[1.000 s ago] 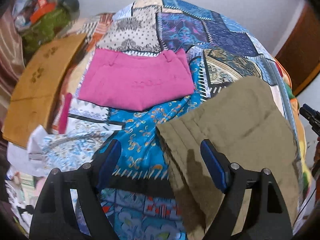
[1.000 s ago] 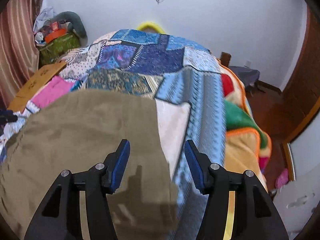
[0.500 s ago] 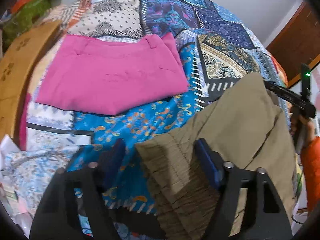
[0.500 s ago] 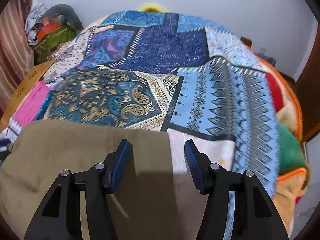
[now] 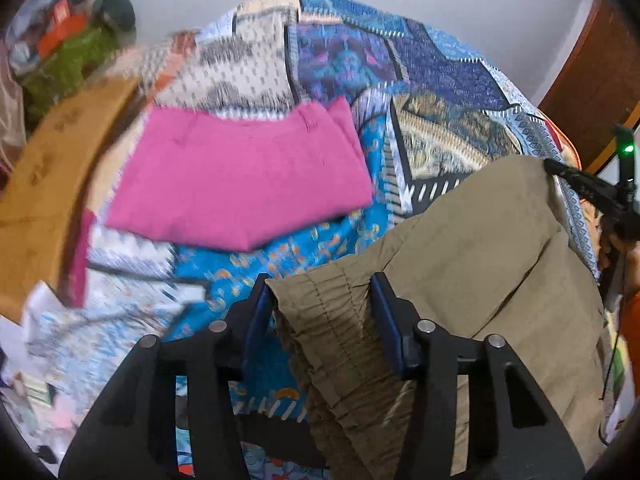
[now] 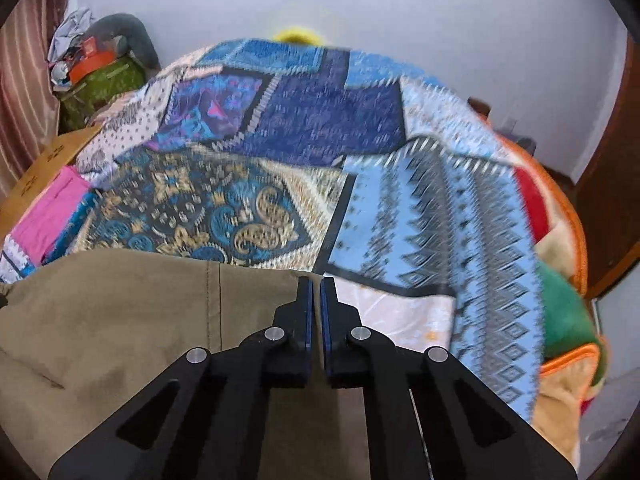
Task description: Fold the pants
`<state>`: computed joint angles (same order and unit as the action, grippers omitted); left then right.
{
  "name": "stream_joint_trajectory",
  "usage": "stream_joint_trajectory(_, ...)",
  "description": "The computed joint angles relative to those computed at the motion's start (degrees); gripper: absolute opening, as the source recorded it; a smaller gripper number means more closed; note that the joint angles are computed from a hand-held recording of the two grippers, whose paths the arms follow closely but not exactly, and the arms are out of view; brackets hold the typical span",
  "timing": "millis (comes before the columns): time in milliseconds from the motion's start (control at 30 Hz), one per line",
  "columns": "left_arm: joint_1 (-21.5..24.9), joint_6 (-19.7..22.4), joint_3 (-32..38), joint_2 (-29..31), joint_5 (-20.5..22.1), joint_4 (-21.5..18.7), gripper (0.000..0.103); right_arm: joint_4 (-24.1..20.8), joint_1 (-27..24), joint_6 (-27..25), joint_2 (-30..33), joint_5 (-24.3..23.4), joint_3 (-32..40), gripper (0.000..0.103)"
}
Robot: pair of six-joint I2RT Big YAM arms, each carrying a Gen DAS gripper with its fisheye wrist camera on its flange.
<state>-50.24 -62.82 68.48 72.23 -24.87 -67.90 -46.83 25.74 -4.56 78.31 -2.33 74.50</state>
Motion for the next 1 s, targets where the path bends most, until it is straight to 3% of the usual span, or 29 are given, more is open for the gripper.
stream_joint_trajectory(267,-1.3,4.1,12.4,1.6,-11.0,-8.2,0.049,-0.2,-1.4,1.6,-3.9,2.0,5.7,0.003)
stream_joint_trajectory(433,-4.0,5.2,18.5,2.1,-17.0,-12.2,0.049,-0.9,-2.2,3.0,-7.3,0.9,8.9,0.003)
stream_joint_trajectory(600,-8.8,1.9,20.8,2.5,-19.9,-16.9,0.049,-2.6,-4.1,3.2,-13.5,-3.4,6.5,0.003)
stream_joint_trajectory(767,-14.4,-4.2,20.0,2.3,-21.2,-21.9,0.049,-5.0,-6.2,2.3,-21.8,-8.8,1.0,0.002)
stream_joint_trajectory(1000,-23.4,-13.2,16.2,0.9,-20.5,-25.3,0.049,-11.3,-6.9,0.1,-32.1,-11.1,-6.9,0.002)
